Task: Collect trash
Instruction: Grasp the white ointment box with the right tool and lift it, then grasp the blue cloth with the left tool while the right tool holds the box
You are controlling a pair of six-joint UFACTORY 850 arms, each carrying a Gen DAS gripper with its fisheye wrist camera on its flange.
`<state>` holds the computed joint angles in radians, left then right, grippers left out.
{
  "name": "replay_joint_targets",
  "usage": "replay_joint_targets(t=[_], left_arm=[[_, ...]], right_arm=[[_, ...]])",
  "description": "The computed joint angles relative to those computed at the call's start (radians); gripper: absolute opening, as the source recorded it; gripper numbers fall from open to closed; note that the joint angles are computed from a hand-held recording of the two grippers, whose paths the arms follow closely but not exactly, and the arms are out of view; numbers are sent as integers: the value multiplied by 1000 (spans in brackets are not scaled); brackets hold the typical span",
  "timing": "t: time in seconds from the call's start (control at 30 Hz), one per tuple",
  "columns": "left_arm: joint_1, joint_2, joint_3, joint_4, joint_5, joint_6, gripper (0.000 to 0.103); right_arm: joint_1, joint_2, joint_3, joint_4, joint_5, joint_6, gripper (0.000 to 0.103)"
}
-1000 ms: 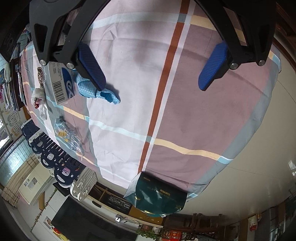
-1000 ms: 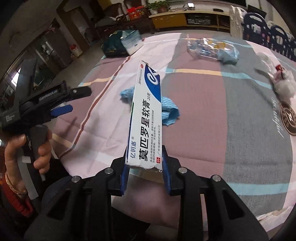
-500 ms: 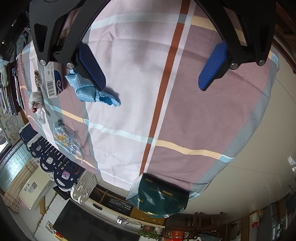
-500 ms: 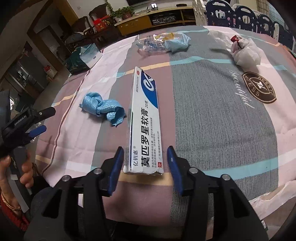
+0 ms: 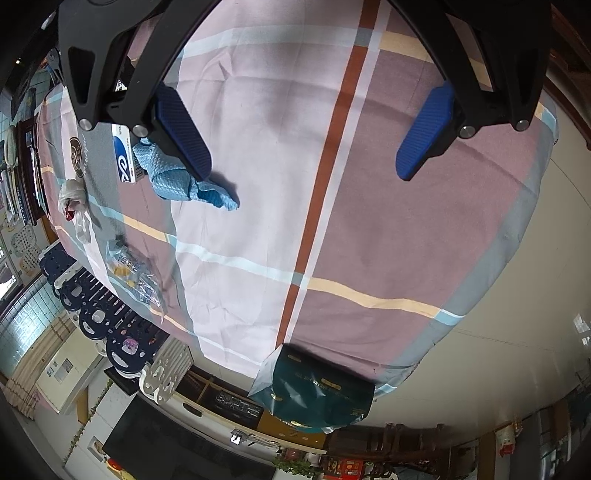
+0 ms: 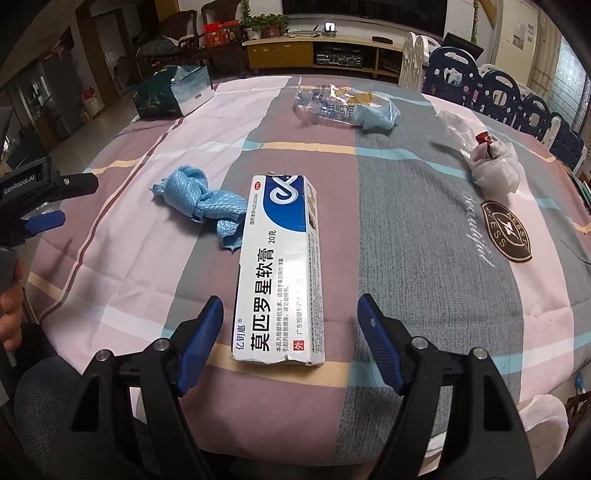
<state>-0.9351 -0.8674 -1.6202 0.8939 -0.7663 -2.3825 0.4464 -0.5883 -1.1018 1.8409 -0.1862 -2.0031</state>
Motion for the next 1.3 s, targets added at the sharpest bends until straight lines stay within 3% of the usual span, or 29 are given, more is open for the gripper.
replay_joint_targets(t=[0.1, 0.17, 0.2, 0.23, 0.33, 0.4, 0.53, 0.63, 0.73, 0.77, 0.83, 0.9, 1.0, 1.07, 1.17, 1.3], left_arm=[[1, -11, -19, -18, -12, 37, 100], [1, -18, -32, -26, -15, 58, 100], [3, -23, -41, -28, -18, 72, 100], [3, -27, -49, -22, -25, 76, 100], [4, -46, -92, 30, -45, 109, 99], [14, -75, -147, 29, -33, 187, 99], [51, -188, -344, -172, 16, 552, 100], [61, -272, -490, -281, -18, 759, 100], [60, -330, -590, -315, -59, 863, 99], [61, -351, -624, -336, -74, 896, 97], [69, -373, -656, -383, -72, 946, 74], [78, -352, -608, -410, -8, 954, 56], [80, -309, -528, -371, 63, 882, 40], [78, -282, -481, -329, 82, 811, 35], [52, -228, -405, -140, 38, 591, 34], [-5, -191, -393, -4, -153, 436, 33]], right_arm=[[-1, -7, -3, 18, -10, -16, 73], [2, -11, -4, 25, -13, -32, 58], [5, -15, -8, -18, -10, 2, 45], [9, -16, -9, -19, -2, -1, 40], [-6, -8, -4, -107, -54, 98, 40], [-16, 11, 13, -56, -62, 62, 40], [-59, 59, 56, -79, -109, 114, 40], [-86, 91, 91, -101, -136, 137, 40], [-100, 107, 114, -124, -154, 165, 40], [-102, 110, 120, -123, -157, 167, 40], [-101, 114, 127, -111, -158, 161, 40], [-99, 116, 130, -106, -159, 163, 40], [-92, 124, 136, -92, -152, 151, 40], [-94, 133, 142, -81, -149, 143, 40], [-100, 155, 154, -62, -146, 138, 40], [-118, 218, 192, 8, -147, 64, 40]])
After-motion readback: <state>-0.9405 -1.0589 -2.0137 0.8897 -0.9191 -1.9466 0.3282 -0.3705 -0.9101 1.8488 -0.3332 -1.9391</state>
